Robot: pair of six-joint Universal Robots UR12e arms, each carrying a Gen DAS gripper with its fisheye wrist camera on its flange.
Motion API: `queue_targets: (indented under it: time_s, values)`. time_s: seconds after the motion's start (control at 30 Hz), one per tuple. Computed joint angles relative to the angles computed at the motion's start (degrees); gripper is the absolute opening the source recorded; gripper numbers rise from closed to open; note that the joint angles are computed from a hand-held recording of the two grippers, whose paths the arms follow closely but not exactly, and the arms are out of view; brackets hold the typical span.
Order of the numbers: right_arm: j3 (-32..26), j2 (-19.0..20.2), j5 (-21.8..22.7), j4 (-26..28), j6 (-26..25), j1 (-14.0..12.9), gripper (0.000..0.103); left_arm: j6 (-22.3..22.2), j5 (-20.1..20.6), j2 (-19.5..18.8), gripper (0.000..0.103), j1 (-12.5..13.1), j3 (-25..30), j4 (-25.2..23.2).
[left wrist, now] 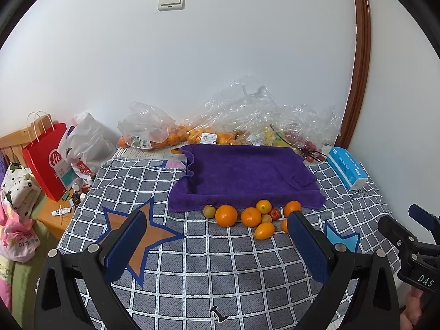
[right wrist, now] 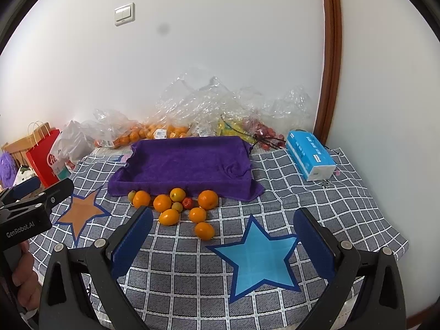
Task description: Organize fruits
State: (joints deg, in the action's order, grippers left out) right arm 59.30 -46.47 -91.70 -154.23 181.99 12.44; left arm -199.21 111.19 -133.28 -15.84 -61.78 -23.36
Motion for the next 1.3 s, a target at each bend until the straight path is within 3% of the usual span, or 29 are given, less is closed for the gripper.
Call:
queue_targets:
  time_s: [1.3]
  values:
    - [-2.0, 1.2, -0.5, 1.0, -0.6, 0.5, 0.101, -1.0, -1.3, 0.0, 0.103, 0.8, -0.3, -0.3]
